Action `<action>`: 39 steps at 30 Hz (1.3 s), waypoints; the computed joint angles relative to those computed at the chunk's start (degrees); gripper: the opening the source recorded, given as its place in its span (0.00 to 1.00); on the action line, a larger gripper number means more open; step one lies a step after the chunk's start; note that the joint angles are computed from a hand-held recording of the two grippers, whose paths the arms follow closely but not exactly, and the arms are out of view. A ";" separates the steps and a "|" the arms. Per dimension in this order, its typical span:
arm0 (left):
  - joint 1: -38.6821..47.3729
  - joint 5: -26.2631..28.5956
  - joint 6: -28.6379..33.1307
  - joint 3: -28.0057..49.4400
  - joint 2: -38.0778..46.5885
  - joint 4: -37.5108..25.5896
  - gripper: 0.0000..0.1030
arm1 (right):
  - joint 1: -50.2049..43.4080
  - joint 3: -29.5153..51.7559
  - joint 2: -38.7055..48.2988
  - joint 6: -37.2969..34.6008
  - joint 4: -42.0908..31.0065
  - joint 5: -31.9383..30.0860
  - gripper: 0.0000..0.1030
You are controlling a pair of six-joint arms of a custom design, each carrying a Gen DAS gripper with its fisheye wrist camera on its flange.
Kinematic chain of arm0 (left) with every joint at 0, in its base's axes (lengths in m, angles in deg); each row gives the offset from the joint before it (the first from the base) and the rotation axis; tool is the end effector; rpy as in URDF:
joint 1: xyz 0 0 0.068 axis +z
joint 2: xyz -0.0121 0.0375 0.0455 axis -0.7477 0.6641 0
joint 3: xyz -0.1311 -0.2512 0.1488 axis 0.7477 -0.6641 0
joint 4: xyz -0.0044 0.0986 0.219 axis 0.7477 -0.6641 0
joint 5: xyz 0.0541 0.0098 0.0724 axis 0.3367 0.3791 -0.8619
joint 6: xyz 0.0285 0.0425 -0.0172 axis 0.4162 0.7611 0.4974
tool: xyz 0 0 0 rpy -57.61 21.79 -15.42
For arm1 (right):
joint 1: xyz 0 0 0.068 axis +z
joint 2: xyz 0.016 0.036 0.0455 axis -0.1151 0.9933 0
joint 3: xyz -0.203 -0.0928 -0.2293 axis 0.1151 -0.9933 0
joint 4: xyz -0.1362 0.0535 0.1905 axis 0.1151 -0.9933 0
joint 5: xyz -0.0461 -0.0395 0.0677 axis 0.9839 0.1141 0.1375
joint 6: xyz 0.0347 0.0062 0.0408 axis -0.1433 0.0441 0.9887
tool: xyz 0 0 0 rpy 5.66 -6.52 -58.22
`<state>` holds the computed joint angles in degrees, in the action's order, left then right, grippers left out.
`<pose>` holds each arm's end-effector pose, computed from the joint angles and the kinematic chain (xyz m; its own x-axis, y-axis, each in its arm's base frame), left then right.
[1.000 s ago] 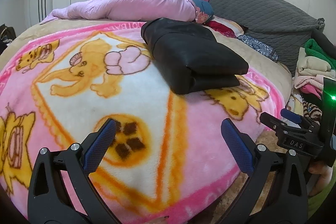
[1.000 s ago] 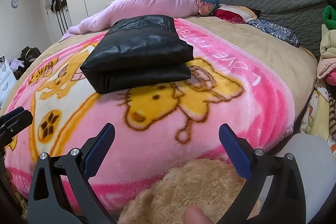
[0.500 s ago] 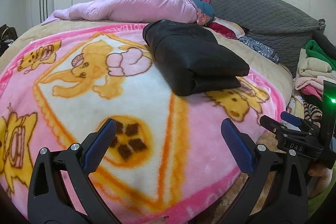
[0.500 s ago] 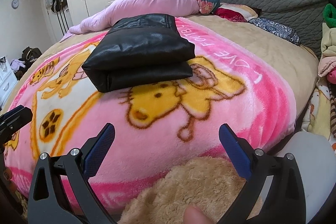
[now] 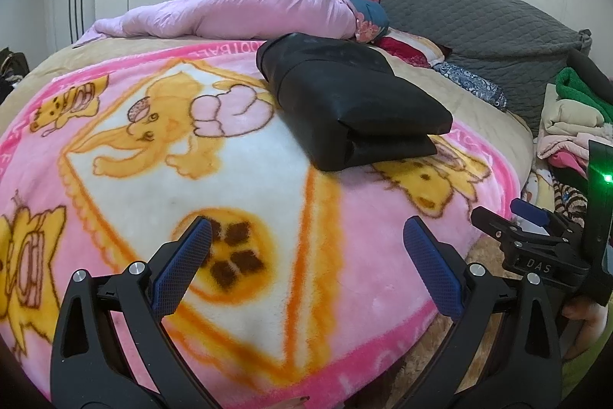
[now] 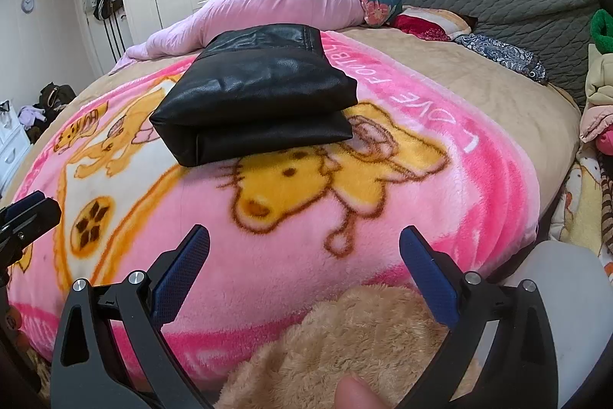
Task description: Fold large clothes
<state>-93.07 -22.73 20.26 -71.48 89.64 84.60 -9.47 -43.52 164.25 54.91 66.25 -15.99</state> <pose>0.1866 -0.1566 0.0846 -0.5931 -0.1300 -0.7945 -0.0713 0.9915 -0.1090 0.2659 -0.0014 0.0890 -0.6482 -0.1211 -0.7517 -0.3031 0.9467 0.1089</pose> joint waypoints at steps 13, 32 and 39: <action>0.58 1.04 -0.30 0.23 0.42 -0.32 0.91 | -0.05 -0.18 -0.16 0.06 -0.16 0.01 0.96; 2.38 2.82 -1.76 1.47 1.94 -2.83 0.91 | -1.90 -0.32 -0.67 1.18 -0.24 -0.79 0.96; 11.89 6.29 1.58 -5.40 -1.71 2.14 0.91 | -12.54 1.49 -0.51 6.48 1.07 4.33 0.96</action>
<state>-81.18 -16.44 21.84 -76.89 87.93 86.74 -22.01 -42.03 163.74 61.38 67.32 -11.66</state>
